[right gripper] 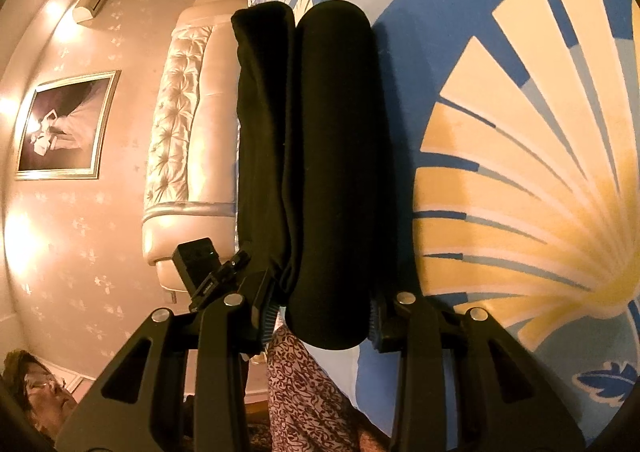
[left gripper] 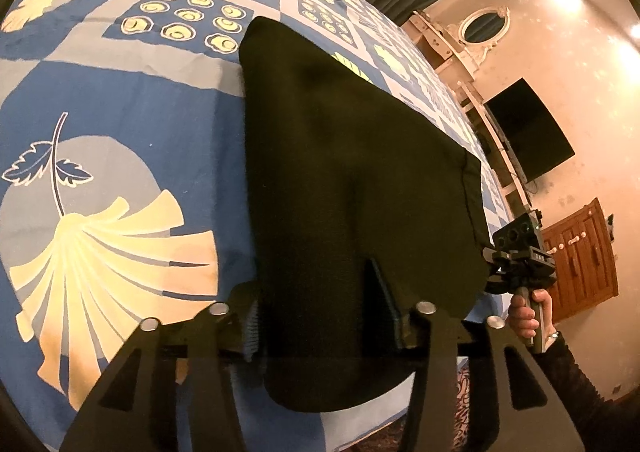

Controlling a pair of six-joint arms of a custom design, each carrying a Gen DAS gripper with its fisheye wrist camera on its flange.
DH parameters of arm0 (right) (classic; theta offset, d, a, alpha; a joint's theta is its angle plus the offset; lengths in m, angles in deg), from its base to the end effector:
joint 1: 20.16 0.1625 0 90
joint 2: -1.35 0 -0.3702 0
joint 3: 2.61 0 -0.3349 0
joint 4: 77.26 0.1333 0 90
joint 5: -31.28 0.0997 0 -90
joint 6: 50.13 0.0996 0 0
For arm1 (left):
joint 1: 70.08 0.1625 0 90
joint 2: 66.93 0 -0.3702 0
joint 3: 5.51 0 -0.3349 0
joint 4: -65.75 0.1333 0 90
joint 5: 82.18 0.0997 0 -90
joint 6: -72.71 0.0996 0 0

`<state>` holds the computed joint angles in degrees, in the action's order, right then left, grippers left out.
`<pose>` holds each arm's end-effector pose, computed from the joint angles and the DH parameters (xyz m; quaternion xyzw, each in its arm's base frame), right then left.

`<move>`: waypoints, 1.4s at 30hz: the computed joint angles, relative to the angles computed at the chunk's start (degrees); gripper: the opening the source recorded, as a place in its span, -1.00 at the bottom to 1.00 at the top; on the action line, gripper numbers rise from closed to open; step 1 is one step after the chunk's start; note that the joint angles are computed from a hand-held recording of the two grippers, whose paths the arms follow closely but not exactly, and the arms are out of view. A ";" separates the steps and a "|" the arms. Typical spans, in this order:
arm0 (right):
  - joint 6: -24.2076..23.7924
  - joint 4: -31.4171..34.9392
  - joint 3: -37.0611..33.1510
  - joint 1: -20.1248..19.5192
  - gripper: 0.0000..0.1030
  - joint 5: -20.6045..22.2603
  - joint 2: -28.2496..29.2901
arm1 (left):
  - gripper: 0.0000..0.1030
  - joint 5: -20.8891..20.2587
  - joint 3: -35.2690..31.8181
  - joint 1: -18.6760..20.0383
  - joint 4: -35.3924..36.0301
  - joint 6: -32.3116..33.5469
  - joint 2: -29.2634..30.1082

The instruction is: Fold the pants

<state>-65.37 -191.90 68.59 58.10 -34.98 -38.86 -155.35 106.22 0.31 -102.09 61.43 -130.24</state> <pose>0.0357 -0.6803 0.1274 -0.0185 0.9770 0.0048 0.2124 -0.0225 -0.5463 0.2087 0.0324 0.9570 -0.2798 0.0695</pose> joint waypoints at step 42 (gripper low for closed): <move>9.18 -31.00 25.93 1.17 0.59 -14.17 -15.40 | 0.66 34.27 12.31 -19.03 14.35 -26.94 -6.76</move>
